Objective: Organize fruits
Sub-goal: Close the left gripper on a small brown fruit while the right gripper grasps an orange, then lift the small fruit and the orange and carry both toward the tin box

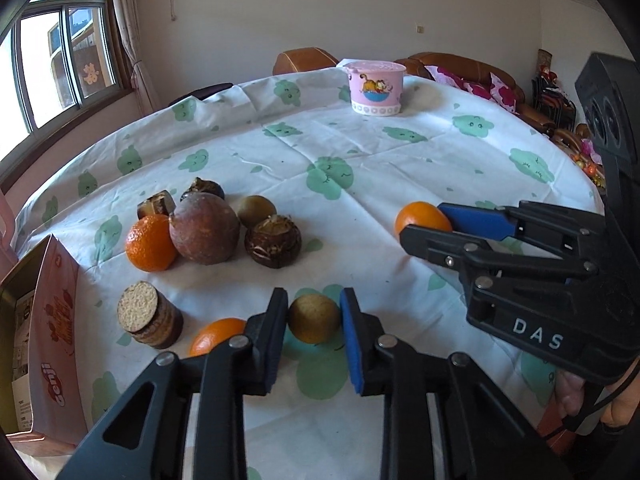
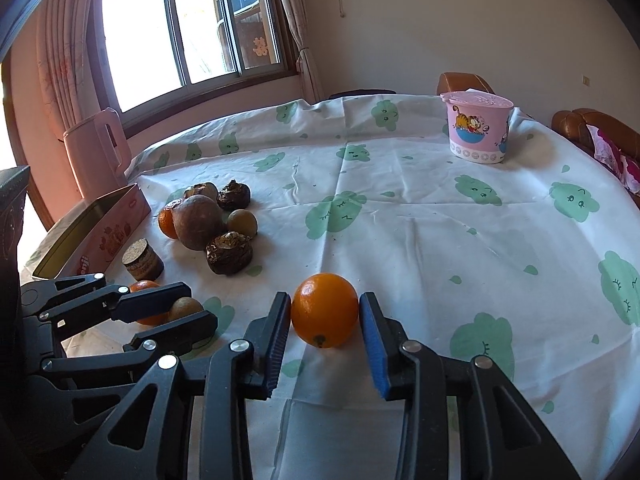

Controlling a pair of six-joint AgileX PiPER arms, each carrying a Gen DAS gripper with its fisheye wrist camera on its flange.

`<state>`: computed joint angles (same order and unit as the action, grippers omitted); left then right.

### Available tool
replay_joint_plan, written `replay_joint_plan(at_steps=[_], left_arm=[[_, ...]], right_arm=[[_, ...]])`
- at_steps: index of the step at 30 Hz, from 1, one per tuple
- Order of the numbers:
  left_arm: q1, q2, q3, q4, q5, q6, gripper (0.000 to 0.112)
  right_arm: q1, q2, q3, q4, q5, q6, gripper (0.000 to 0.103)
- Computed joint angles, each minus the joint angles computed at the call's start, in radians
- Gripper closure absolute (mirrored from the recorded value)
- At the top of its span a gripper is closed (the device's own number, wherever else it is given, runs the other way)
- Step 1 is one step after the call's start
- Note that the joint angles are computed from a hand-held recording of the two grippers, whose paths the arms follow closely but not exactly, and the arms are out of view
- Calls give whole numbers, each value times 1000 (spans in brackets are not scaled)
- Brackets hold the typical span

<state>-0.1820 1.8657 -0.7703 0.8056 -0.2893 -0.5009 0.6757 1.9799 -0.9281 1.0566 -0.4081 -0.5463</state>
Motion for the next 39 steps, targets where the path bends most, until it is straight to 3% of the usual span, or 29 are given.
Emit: replay_joint_plan(at_steps=[5, 18, 21, 27, 33, 39], left_arm=[[50, -14, 25, 38, -77, -52, 84], [105, -43, 96, -115, -226, 70, 84], [106, -43, 97, -124, -231, 77, 84], [119, -44, 105, -112, -254, 70, 84], [132, -48, 121, -118, -289, 78, 84], [134, -48, 124, -120, -294, 79, 84]], right_arm=[[17, -4, 25, -64, -50, 61, 67], [51, -10, 69, -155, -150, 133, 72], [52, -5, 50, -103, -130, 75, 72], [76, 22, -23, 154, -121, -196, 71], [59, 20, -25, 173, -98, -183, 70], [74, 22, -27, 204, -126, -204, 69]])
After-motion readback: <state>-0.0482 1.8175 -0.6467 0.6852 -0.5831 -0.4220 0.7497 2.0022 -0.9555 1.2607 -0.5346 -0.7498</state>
